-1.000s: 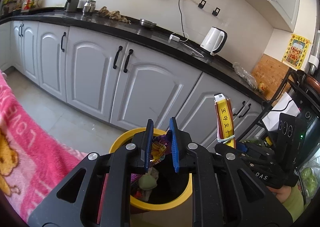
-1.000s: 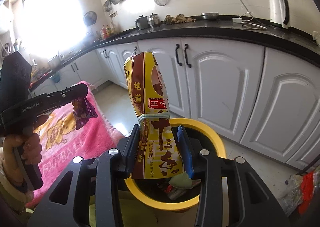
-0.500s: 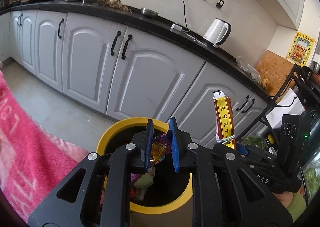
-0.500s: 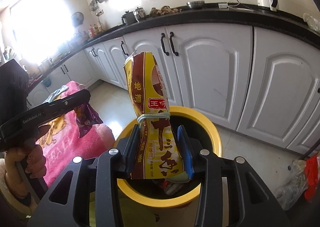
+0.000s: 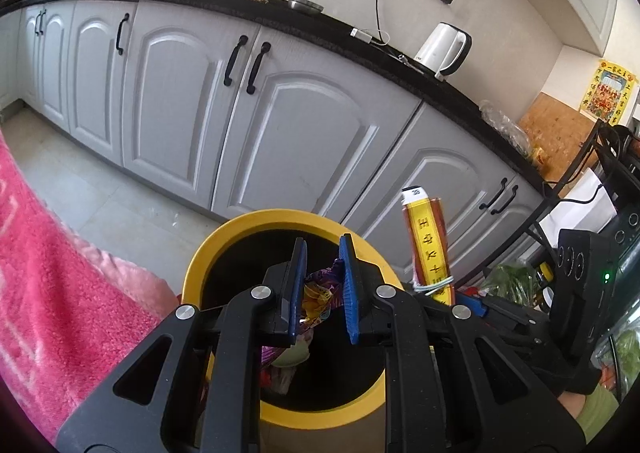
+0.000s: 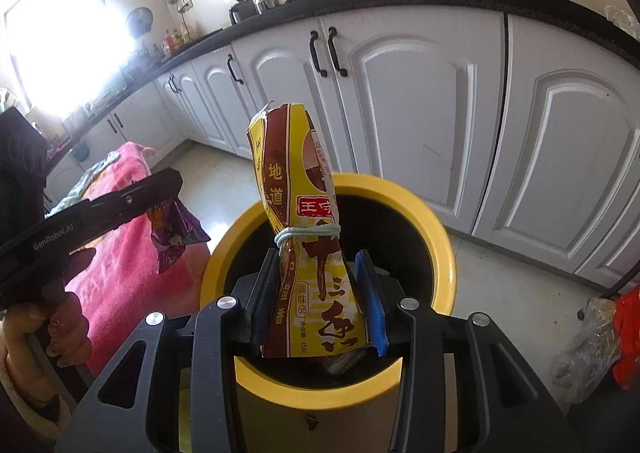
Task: Collect trash
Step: 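Carry the purple wrapper and yellow snack bag in both grippers over the yellow bin, then open both grippers to drop the wrapper and snack bag into the bin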
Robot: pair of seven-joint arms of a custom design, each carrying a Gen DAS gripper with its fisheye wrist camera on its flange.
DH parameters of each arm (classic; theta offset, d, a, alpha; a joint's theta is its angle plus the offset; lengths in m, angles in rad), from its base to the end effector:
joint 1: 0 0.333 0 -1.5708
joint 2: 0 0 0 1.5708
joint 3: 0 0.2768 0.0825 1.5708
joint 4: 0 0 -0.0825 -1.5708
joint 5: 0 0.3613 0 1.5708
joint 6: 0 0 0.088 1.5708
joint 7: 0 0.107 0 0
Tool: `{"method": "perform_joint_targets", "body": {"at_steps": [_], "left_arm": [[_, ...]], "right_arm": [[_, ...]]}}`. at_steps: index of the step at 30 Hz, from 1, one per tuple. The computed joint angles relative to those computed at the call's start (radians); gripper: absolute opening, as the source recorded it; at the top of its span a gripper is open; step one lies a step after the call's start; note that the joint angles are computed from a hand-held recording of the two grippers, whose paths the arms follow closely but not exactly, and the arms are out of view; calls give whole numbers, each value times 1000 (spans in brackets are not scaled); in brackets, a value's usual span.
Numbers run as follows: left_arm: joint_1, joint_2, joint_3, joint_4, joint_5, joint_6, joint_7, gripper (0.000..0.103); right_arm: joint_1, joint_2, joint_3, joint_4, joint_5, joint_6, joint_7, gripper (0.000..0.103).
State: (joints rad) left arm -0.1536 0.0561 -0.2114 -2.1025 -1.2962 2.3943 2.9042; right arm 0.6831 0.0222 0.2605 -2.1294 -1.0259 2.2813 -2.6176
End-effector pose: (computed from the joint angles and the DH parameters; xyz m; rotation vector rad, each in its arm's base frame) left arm 0.5188 -0.2057 0.3953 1.0379 -2.4737 1.4338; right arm 0.3356 0.4277 0.3937 -1.2448 2.0933 -0.6643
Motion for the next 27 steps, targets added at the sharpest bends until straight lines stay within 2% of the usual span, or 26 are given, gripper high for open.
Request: {"method": "perform_joint_targets", "body": {"at_steps": [7,11,21,22,25,27], "left_arm": [[-1,24,-5,8,5,9,1,12],[2,34,-9,13,7,5,-7,12],[6,48,-14,22,45,-1,-45,13],[7,51,-14,25,52,-2,-53,13],[7,57,-16,28,65,9,-71,18],[9,59,-16,29,72,15,-79,25]], "right_arm": [[6,53,-16,31,31,15,-40,37],[19,76,-19,59,49,-25,-74,37],[21,74,-30,46,57,-5,-64,38],[22,71,-29,44,60,-8,-64,41],[22,70,-28,43,64,-12,-60,45],[22,68,-28,42,64,-16,-56,47]]}}
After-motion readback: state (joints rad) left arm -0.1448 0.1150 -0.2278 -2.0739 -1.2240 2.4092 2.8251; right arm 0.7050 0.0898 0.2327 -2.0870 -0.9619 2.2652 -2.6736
